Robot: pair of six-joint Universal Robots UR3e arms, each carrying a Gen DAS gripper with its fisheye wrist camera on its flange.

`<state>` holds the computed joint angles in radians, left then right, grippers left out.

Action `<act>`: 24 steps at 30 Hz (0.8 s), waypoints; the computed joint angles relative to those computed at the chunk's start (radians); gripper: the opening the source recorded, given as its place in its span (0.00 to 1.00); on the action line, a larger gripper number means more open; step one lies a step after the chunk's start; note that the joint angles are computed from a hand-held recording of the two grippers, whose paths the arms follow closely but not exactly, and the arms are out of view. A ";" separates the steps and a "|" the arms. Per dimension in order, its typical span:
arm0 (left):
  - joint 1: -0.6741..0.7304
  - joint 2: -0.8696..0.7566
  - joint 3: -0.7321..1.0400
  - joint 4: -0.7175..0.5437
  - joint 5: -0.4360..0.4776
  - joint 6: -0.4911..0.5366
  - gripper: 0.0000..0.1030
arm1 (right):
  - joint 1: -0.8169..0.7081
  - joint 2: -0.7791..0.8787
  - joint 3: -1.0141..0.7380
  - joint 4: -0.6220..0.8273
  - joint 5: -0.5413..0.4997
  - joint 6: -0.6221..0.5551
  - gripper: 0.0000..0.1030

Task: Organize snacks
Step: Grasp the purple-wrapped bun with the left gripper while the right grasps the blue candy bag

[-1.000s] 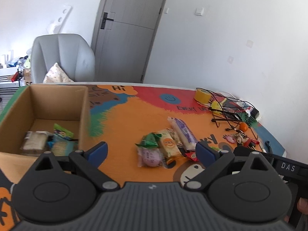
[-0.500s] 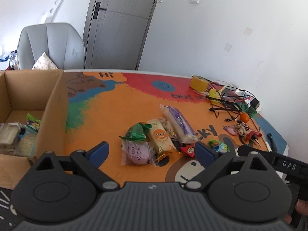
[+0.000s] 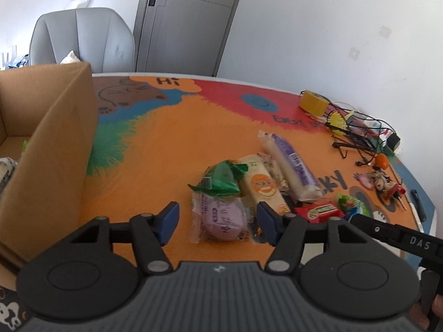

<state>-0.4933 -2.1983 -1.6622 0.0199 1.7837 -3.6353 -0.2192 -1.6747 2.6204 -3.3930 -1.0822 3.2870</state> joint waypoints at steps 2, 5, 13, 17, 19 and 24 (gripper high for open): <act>0.003 -0.017 0.019 -0.015 0.001 -0.005 0.59 | 0.004 0.023 -0.011 -0.008 -0.003 -0.002 0.49; 0.002 -0.047 0.051 -0.024 0.009 -0.005 0.59 | 0.012 0.051 -0.023 -0.016 -0.011 -0.008 0.49; -0.021 -0.108 0.136 -0.065 0.033 0.027 0.48 | 0.087 0.107 -0.053 -0.053 -0.115 -0.021 0.33; -0.017 -0.088 0.122 -0.084 0.018 0.048 0.34 | 0.030 0.047 -0.016 -0.005 -0.016 -0.042 0.31; -0.011 -0.069 0.097 -0.079 0.005 0.041 0.30 | 0.046 0.030 -0.003 -0.020 -0.038 -0.030 0.31; -0.018 -0.010 0.017 -0.023 -0.001 0.042 0.23 | 0.057 -0.047 0.013 0.008 -0.029 -0.010 0.31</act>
<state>-0.5117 -2.2079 -1.6448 -0.0026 1.7831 -3.5935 -0.1626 -1.7220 2.6331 -3.3852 -1.1109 3.2766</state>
